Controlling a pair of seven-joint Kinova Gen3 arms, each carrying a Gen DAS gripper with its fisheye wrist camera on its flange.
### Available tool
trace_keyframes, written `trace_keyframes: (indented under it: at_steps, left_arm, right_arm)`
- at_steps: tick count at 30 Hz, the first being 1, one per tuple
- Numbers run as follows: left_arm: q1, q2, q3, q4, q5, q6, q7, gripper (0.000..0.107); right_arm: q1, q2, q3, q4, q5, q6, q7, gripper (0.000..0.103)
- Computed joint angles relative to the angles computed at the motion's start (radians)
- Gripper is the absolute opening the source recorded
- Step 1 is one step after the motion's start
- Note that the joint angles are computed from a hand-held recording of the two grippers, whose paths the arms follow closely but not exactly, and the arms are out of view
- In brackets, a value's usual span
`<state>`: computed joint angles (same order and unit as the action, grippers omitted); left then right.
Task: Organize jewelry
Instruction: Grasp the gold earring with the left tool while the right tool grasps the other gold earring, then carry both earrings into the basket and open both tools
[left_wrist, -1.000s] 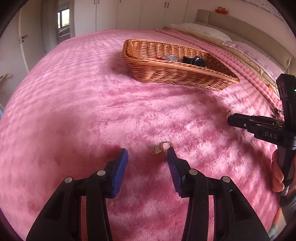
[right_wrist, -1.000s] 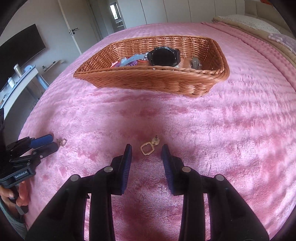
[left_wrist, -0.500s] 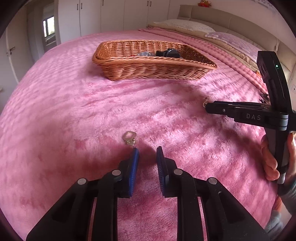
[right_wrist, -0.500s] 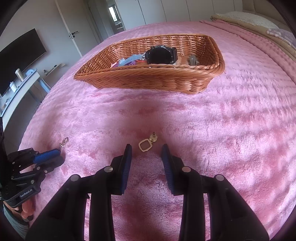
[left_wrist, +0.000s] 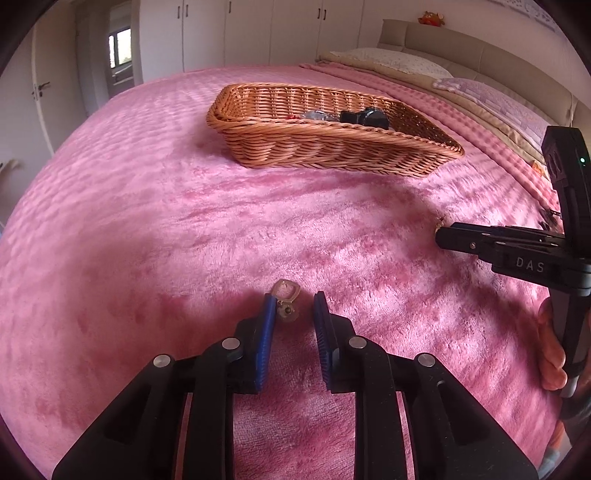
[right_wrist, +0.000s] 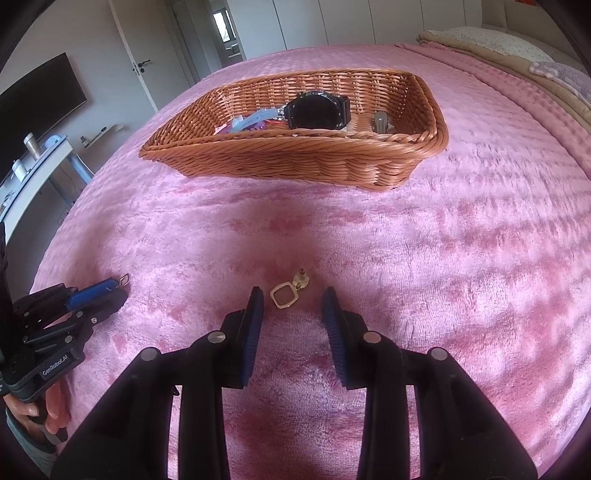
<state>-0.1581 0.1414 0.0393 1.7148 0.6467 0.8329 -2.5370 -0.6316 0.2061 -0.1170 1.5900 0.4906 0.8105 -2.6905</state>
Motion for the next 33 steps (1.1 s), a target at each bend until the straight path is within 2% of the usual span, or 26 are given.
trace_keyframes:
  at_steps: [6, 8, 10, 17, 19, 20, 26, 30, 33]
  left_arm:
    - [-0.006, 0.0, 0.0, 0.009, 0.019, -0.005, -0.022, 0.021]
    - [-0.009, 0.0, -0.001, 0.01, 0.027, -0.003, -0.029, 0.021]
    - [-0.01, 0.001, -0.002, 0.011, 0.029, -0.002, -0.032, 0.021]
    - [0.005, -0.008, -0.001, 0.023, 0.007, -0.035, -0.021, 0.018]
    - [0.008, -0.011, 0.0, 0.026, 0.003, -0.043, -0.018, 0.014]
    - [0.01, -0.011, 0.0, 0.026, -0.001, -0.047, -0.013, 0.009]
    - [0.013, -0.025, 0.001, 0.043, 0.005, -0.075, -0.025, 0.008]
    - [-0.001, -0.055, -0.009, 0.066, 0.069, -0.083, -0.078, 0.008]
    - [-0.024, -0.073, -0.031, 0.064, 0.154, -0.039, -0.126, 0.008]
  right_arm:
    - [-0.007, 0.035, 0.017, -0.046, 0.012, 0.031, -0.011, 0.029]
    - [-0.008, 0.044, 0.021, -0.056, 0.013, 0.036, -0.01, 0.016]
    - [-0.008, 0.043, 0.021, -0.053, 0.015, 0.024, 0.0, 0.009]
    - [-0.027, 0.013, 0.021, -0.008, 0.064, -0.022, -0.046, 0.009]
    - [-0.026, 0.007, 0.019, 0.002, 0.072, -0.033, -0.058, 0.009]
    - [-0.027, 0.002, 0.018, 0.008, 0.077, -0.04, -0.065, 0.009]
    - [-0.033, -0.03, 0.002, 0.038, 0.126, -0.06, -0.104, 0.009]
    - [-0.024, -0.061, -0.014, 0.054, 0.134, -0.075, -0.106, 0.009]
    - [-0.024, -0.089, -0.029, 0.061, 0.161, -0.068, -0.12, 0.009]
